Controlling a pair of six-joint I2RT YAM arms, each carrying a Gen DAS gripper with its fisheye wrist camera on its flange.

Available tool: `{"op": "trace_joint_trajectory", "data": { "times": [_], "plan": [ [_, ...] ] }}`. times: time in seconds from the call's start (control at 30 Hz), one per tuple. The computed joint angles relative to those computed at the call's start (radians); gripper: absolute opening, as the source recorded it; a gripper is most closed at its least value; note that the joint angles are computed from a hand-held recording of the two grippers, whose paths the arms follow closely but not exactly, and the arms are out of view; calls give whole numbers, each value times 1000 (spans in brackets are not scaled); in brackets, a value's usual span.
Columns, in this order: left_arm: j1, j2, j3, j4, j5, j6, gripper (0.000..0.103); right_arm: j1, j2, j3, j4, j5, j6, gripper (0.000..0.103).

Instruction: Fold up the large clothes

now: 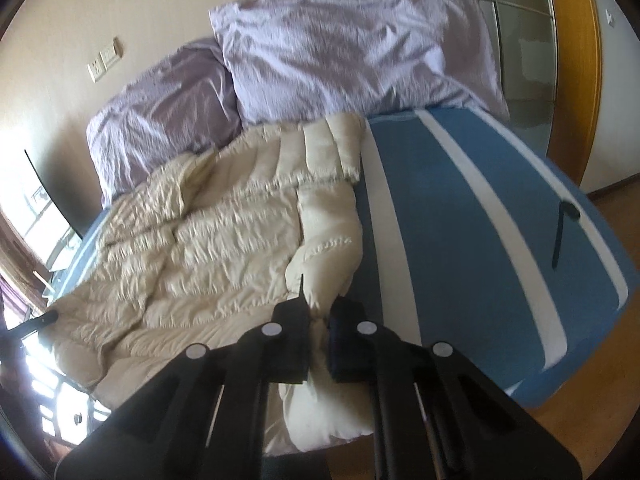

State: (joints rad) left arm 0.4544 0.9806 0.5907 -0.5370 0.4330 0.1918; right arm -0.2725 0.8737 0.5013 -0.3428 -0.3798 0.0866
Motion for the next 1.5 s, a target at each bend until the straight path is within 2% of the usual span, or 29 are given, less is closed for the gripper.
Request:
{"op": "trace_joint_trajectory", "data": {
  "times": [0.3, 0.8, 1.17, 1.37, 1.5],
  "plan": [
    [-104, 119, 178, 71, -72, -130, 5, 105, 151, 198, 64, 96, 79, 7],
    [-262, 546, 539, 172, -231, -304, 5, 180, 681, 591, 173, 226, 159, 8],
    [-339, 908, 907, 104, -344, -371, 5, 183, 1062, 935, 157, 234, 260, 9],
    [-354, 1080, 1111, 36, -350, -420, 5, 181, 1240, 1138, 98, 226, 319, 15],
    [-362, 1172, 1229, 4, -352, -457, 6, 172, 1335, 1263, 60, 203, 361, 23]
  ]
}}
